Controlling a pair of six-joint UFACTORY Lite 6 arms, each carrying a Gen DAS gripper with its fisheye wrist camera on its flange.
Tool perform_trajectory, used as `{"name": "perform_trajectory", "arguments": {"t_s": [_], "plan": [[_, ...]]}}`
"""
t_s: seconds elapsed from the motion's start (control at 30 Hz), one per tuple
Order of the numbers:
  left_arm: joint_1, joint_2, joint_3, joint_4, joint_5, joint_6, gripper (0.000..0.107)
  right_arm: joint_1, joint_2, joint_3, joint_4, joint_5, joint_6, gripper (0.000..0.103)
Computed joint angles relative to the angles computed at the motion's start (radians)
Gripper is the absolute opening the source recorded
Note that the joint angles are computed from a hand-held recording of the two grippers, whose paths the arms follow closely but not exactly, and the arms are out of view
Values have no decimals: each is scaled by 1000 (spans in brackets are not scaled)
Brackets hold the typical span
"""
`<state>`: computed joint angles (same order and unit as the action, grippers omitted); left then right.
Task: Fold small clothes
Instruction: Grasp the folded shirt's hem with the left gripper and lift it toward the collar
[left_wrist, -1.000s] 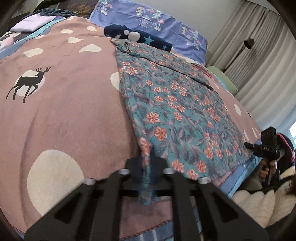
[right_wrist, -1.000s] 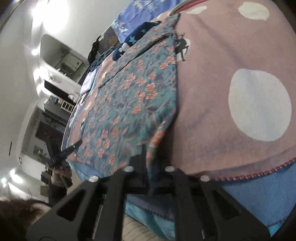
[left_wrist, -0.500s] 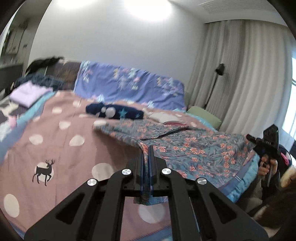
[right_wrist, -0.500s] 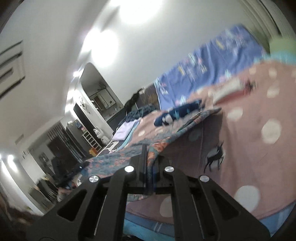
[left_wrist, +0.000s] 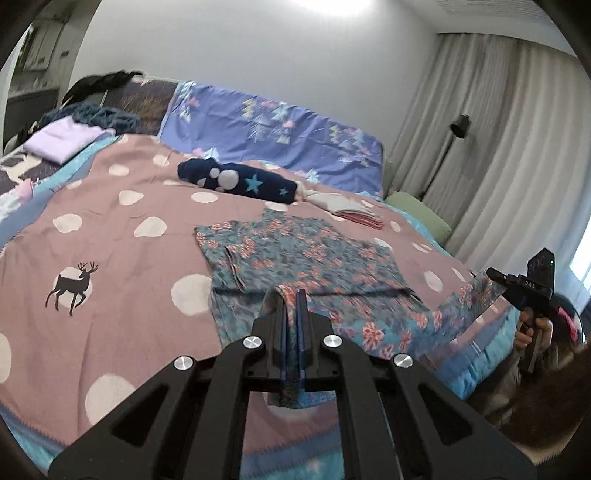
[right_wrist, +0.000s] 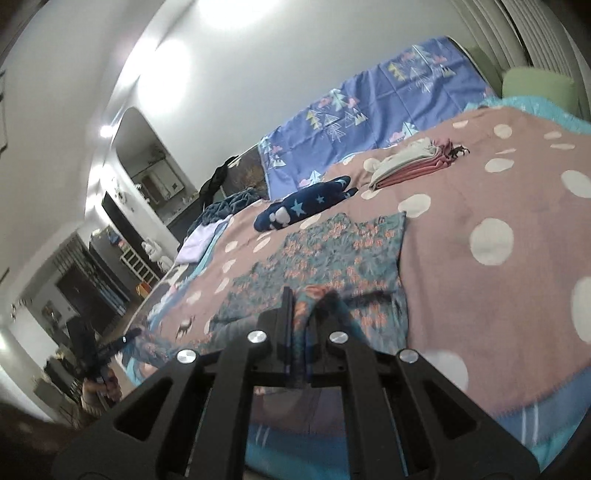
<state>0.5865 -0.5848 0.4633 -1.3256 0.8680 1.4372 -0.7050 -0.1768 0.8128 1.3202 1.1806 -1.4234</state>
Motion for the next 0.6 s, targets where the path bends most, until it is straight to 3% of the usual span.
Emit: {"name": "perform_trajectory", "arguments": {"t_s": [0.23, 0.47, 0.6], "plan": [[-273, 541, 439, -158, -265, 45, 4, 310, 491, 512, 43, -308, 219, 5], [-379, 1101, 1015, -22, -381, -176, 4, 441, 1020, 1151, -118, -418, 517, 5], [-393, 1406, 1319, 139, -367, -400, 4, 485, 1341, 1559, -332, -408, 791, 5]]}}
